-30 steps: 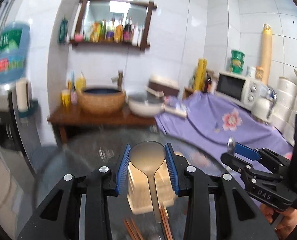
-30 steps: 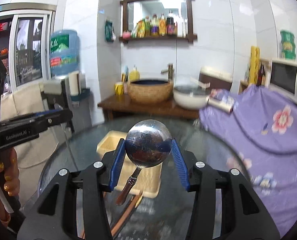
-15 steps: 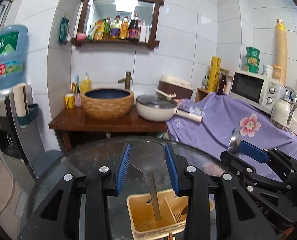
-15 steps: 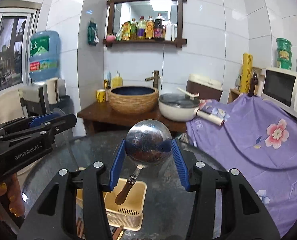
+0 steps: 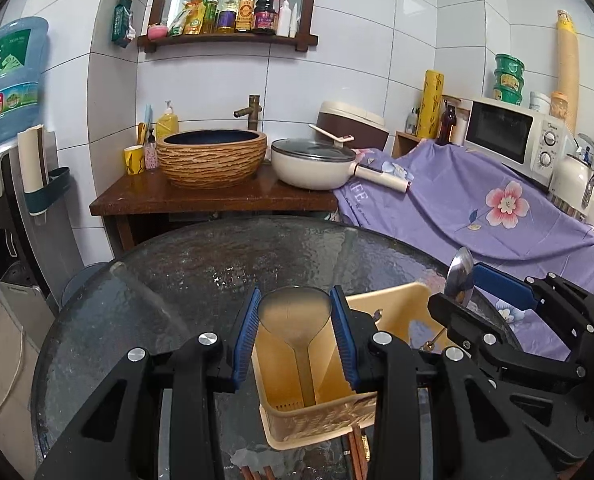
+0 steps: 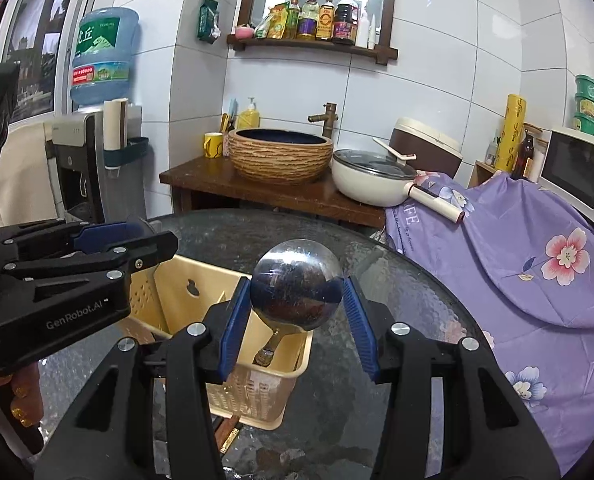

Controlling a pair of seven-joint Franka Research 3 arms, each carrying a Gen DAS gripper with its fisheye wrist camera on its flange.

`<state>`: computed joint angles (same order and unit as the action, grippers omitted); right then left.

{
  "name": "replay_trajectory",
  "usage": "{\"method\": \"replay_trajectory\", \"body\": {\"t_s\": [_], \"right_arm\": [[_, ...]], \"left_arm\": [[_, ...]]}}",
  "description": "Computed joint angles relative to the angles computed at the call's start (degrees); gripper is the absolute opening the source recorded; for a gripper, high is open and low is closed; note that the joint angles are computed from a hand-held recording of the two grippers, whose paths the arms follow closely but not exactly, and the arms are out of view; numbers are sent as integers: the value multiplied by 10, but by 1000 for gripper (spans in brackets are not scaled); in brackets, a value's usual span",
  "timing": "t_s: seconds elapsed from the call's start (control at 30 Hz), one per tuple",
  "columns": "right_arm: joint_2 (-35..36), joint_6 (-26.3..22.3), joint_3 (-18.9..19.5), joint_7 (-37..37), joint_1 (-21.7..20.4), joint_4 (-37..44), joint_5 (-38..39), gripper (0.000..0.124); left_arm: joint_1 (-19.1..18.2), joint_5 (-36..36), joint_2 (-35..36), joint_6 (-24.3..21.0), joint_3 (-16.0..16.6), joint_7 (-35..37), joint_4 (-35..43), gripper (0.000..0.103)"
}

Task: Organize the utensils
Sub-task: 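Lower the spoon into the holder and open the left gripper while the right drops the ladle in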

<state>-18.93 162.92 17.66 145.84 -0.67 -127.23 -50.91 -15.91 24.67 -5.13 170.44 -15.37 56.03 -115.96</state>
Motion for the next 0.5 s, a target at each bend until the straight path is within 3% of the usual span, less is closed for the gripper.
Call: {"method": "replay_trajectory", "body": {"t_s": [0.37, 0.5], "right_arm": [[-4, 6, 1, 15, -8, -7, -8, 53], [-22, 21, 4, 27, -19, -19, -14, 63]], "left_arm": [[-1, 11, 1, -4, -1, 4, -8, 36], [-2, -3, -17, 11, 2, 11, -26, 54]]}}
